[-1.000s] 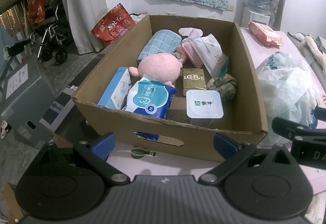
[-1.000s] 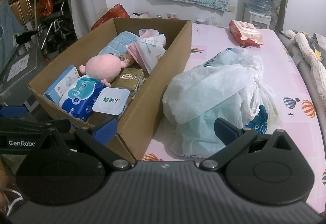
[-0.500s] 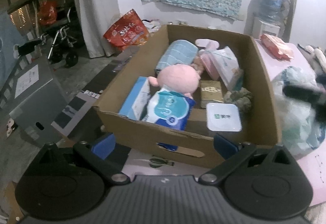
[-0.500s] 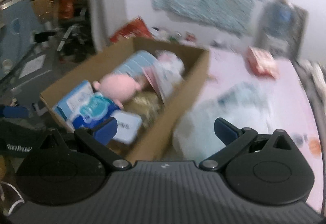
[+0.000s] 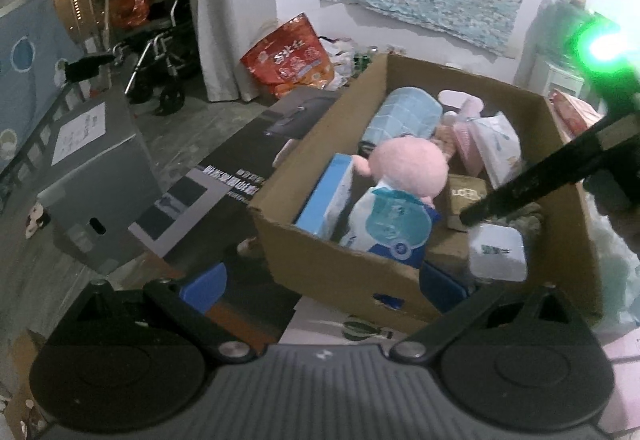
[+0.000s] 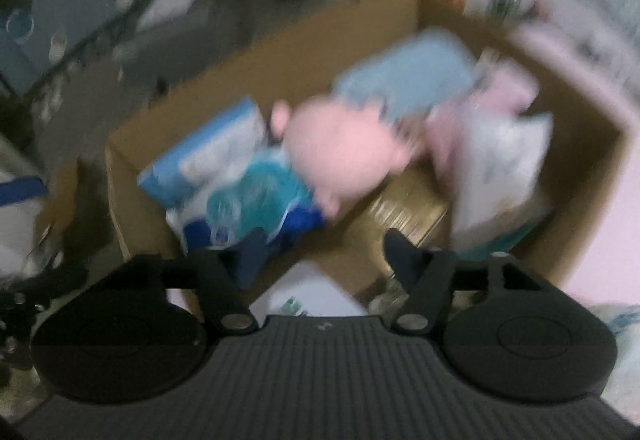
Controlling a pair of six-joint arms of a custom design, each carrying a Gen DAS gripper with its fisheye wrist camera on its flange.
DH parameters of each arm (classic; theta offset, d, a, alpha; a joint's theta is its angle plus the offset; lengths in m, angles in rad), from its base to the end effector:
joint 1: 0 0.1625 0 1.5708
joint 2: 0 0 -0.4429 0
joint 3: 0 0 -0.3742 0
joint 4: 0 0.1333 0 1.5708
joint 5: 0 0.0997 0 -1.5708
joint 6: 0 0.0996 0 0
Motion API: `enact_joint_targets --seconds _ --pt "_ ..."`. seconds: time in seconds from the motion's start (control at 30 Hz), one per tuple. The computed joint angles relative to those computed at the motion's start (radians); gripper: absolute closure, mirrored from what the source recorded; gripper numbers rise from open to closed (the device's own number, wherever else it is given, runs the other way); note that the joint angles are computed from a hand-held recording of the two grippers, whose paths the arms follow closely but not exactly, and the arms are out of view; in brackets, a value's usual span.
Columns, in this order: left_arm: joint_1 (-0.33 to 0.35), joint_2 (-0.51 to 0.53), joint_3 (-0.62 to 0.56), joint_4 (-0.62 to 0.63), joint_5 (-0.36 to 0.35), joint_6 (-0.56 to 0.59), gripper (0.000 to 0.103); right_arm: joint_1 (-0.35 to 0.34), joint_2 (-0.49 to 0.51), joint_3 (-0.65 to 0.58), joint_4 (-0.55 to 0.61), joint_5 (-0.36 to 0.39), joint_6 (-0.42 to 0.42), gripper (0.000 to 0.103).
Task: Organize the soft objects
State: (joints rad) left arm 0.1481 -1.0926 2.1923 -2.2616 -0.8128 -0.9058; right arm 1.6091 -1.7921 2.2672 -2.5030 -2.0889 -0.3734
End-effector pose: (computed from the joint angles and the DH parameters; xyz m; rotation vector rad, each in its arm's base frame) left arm -0.4018 -0.2640 0.1163 0.8033 2.2650 -0.6797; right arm 0.0978 -0.3597 0.3898 0.3632 -2.4997 0.4668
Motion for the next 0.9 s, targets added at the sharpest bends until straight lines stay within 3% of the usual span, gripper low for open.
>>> enact_joint_targets --seconds 0.1,0.17,0.2,0.27,0.33,0.53,0.63,0.9 --pt "0.007 -0.011 0.004 0.013 -0.002 -0.018 0.000 -0.014 0.040 -0.040 0.123 -0.022 0.088 0.050" --pt "0.009 -0.019 0.010 0.020 -0.002 -0.030 0.000 -0.021 0.031 -0.063 0.213 0.007 0.126 0.046" --pt "0.011 -0.021 0.011 0.023 -0.001 -0.032 0.000 -0.013 0.024 -0.064 0.230 0.005 0.120 0.042" --pt "0.017 -0.022 0.011 0.020 -0.002 -0.032 0.000 0.013 0.019 -0.052 0.209 -0.014 0.064 0.019" --pt "0.021 -0.022 0.013 0.014 -0.005 -0.029 0.000 0.049 0.024 -0.027 0.159 -0.073 -0.020 0.014" --pt "0.018 -0.018 0.012 0.010 -0.016 -0.022 0.000 0.057 0.066 -0.042 0.215 -0.121 -0.097 0.015" --pt "0.012 -0.018 0.014 0.007 -0.020 -0.025 0.000 0.040 0.082 -0.055 0.253 -0.101 -0.090 0.029" --pt "0.012 -0.010 0.015 -0.003 -0.032 -0.023 0.000 0.013 0.055 -0.028 0.233 -0.030 -0.122 0.035"
